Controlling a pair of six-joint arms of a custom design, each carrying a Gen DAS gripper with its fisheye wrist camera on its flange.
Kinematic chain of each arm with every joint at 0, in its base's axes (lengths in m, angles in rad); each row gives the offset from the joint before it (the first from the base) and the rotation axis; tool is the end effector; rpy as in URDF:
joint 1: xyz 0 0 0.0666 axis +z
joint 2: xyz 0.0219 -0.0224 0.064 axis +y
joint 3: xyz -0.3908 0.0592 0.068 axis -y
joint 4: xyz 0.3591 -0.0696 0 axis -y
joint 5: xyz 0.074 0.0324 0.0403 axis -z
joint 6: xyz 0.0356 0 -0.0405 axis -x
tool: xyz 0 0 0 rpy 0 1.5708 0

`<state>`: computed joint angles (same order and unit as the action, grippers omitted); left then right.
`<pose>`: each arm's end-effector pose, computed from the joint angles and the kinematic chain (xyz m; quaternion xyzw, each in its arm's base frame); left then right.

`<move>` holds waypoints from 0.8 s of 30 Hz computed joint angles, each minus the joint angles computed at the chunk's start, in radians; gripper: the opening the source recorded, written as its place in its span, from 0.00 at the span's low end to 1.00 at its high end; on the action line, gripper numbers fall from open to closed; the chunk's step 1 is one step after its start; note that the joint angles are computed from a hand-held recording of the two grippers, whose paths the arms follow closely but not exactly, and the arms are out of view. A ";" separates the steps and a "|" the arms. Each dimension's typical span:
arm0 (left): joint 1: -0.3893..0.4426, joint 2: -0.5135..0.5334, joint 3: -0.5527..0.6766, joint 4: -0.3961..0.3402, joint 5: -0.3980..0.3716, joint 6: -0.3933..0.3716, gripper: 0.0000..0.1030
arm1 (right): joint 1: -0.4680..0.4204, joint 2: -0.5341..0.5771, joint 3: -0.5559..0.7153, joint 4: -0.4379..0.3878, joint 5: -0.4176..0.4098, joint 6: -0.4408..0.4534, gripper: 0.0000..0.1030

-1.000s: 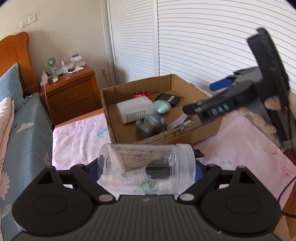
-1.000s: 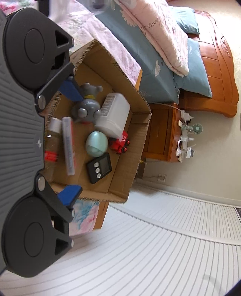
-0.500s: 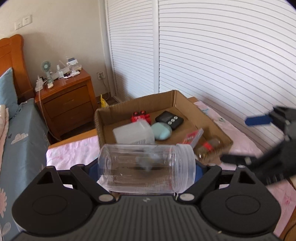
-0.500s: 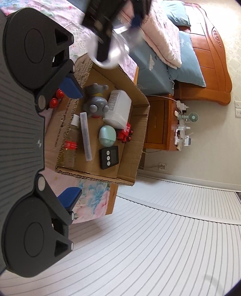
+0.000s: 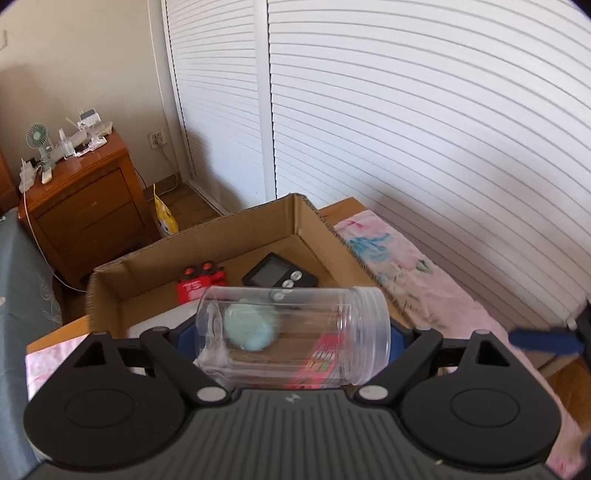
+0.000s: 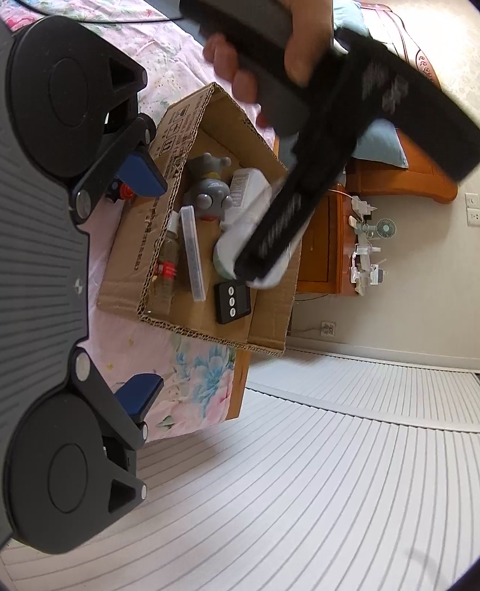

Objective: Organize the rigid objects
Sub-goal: 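Carry the clear jar into the box and open the left gripper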

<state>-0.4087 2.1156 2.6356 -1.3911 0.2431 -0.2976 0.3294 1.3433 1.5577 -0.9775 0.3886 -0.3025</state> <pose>0.6057 -0.2721 0.5248 0.3615 0.8606 -0.1326 0.3334 0.4095 0.1253 0.5290 0.0637 0.9032 -0.0490 0.4216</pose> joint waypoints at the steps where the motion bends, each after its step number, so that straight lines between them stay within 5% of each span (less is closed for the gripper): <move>1: -0.007 0.016 0.023 -0.007 0.001 0.015 0.87 | -0.003 -0.001 -0.003 0.002 -0.001 0.001 1.00; 7: -0.018 0.096 0.182 -0.107 0.002 0.057 0.92 | -0.005 -0.009 -0.011 0.001 -0.001 -0.005 1.00; 24: 0.065 -0.272 -0.371 0.126 0.015 0.028 0.98 | 0.101 -0.028 0.000 -0.060 0.080 -0.120 1.00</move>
<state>-0.3437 1.8433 2.2643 -1.2649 0.2581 -0.2697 0.4308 1.3158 1.5576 -1.0376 0.4691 -0.4220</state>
